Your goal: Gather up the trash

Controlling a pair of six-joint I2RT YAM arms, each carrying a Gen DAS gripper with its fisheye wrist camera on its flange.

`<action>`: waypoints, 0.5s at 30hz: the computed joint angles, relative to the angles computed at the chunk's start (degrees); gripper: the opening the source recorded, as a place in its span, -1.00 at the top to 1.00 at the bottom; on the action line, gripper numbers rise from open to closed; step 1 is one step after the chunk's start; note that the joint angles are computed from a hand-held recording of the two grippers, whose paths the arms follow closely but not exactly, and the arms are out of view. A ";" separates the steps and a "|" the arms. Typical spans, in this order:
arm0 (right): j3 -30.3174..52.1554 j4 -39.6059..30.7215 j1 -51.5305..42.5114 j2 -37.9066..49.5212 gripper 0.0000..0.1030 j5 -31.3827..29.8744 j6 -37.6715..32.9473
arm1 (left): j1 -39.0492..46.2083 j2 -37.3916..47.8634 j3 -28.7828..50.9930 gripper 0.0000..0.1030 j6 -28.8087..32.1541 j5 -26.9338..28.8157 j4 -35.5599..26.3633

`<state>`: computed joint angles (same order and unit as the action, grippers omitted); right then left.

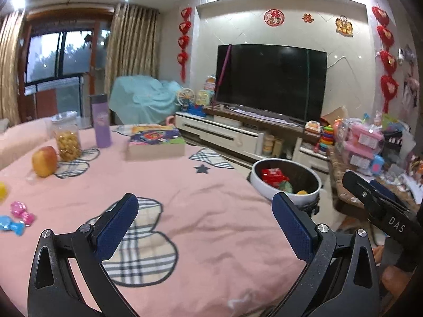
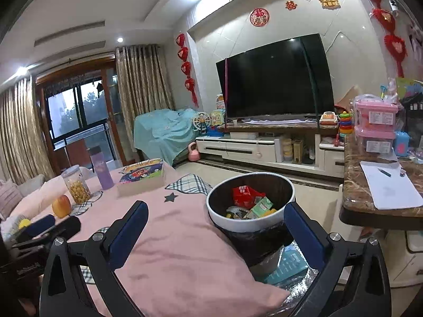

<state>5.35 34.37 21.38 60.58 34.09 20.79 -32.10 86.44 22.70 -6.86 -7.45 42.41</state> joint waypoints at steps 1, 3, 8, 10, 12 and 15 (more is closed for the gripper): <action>-0.48 2.15 0.55 1.67 -1.00 0.54 0.17 | -0.16 0.27 -0.41 -1.00 0.39 -0.92 0.64; -0.99 5.25 1.74 4.73 -1.00 1.56 0.65 | -0.59 1.04 -1.11 -1.00 0.93 -2.54 1.68; -1.13 9.74 4.73 9.71 -1.00 4.48 0.41 | -0.57 1.09 -2.22 -1.00 1.67 -3.86 3.06; -1.45 10.96 5.58 10.49 -1.00 5.40 0.29 | -0.58 0.97 -2.40 -1.00 1.71 -4.51 3.15; -1.73 11.80 6.41 10.93 -1.00 6.11 0.28 | -0.11 0.85 -2.73 -1.00 1.37 -4.36 3.54; -2.05 13.04 7.03 11.50 -1.00 6.76 0.25 | 0.01 0.45 -3.42 -1.00 1.44 -5.14 4.22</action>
<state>3.30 47.41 28.41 72.08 40.85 21.04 -32.09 86.89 19.28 -5.42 -12.59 46.62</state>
